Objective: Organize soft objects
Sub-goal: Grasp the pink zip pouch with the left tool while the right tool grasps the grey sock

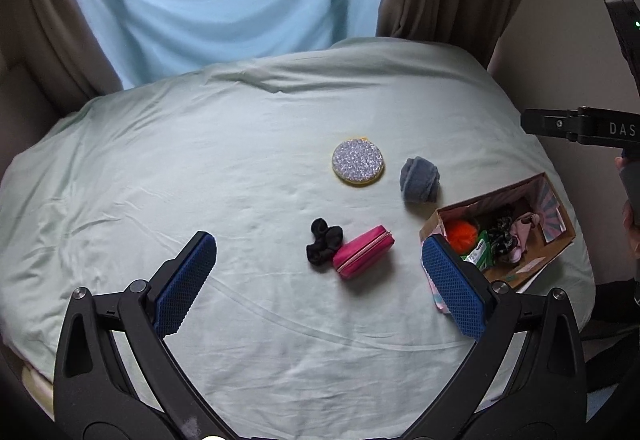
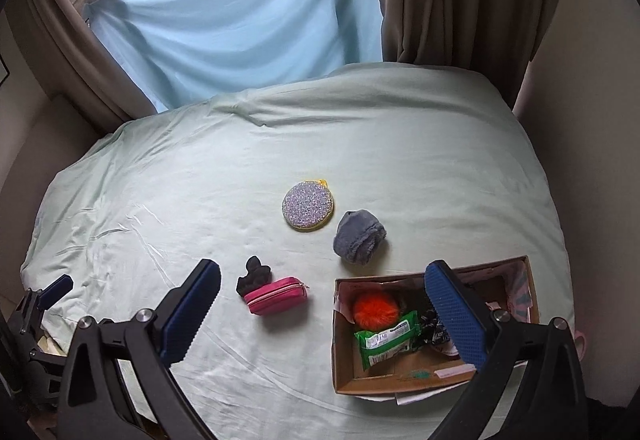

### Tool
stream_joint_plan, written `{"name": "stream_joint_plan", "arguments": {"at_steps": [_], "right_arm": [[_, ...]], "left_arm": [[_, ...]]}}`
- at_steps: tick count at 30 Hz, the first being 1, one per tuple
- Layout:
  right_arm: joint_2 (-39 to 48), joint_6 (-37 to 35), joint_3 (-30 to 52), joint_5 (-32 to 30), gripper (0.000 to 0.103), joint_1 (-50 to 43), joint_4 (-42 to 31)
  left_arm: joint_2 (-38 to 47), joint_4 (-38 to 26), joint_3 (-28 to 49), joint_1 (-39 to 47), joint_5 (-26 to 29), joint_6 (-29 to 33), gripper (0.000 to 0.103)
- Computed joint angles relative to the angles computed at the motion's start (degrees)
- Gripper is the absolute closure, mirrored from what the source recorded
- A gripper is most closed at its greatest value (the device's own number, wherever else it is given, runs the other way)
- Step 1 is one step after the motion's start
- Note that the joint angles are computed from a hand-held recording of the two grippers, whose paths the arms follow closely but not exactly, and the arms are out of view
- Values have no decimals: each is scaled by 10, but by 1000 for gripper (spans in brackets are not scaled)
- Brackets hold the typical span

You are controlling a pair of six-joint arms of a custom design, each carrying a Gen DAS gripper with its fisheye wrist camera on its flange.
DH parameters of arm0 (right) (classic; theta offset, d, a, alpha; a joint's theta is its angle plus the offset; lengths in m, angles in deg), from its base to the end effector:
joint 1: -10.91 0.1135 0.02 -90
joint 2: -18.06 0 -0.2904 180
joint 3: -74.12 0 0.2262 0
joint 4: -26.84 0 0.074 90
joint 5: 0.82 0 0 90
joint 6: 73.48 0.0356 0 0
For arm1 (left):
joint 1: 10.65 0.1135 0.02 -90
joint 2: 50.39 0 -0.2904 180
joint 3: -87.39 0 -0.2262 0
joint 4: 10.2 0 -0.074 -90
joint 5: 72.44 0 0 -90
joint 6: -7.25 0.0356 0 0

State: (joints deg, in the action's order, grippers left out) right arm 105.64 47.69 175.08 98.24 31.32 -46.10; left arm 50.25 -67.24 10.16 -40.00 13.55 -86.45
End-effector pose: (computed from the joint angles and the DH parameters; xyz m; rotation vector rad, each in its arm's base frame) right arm 0.2673 0.0935 0.3619 0.2989 2.5772 0.1220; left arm 0.3173 -0.1756 0.3177 0.5346 2.4746 -0.1427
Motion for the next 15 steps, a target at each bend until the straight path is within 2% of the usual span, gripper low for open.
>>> {"name": "stream_joint_plan", "arguments": {"at_steps": [7,15], "right_arm": [[119,-64,-8,-47,1,-79,79],[255,-73,0,-88,1,-129,134]], "left_arm": [[134,46,47,-13,22,82,0],[263,64,84,-43,47,162,1]]}}
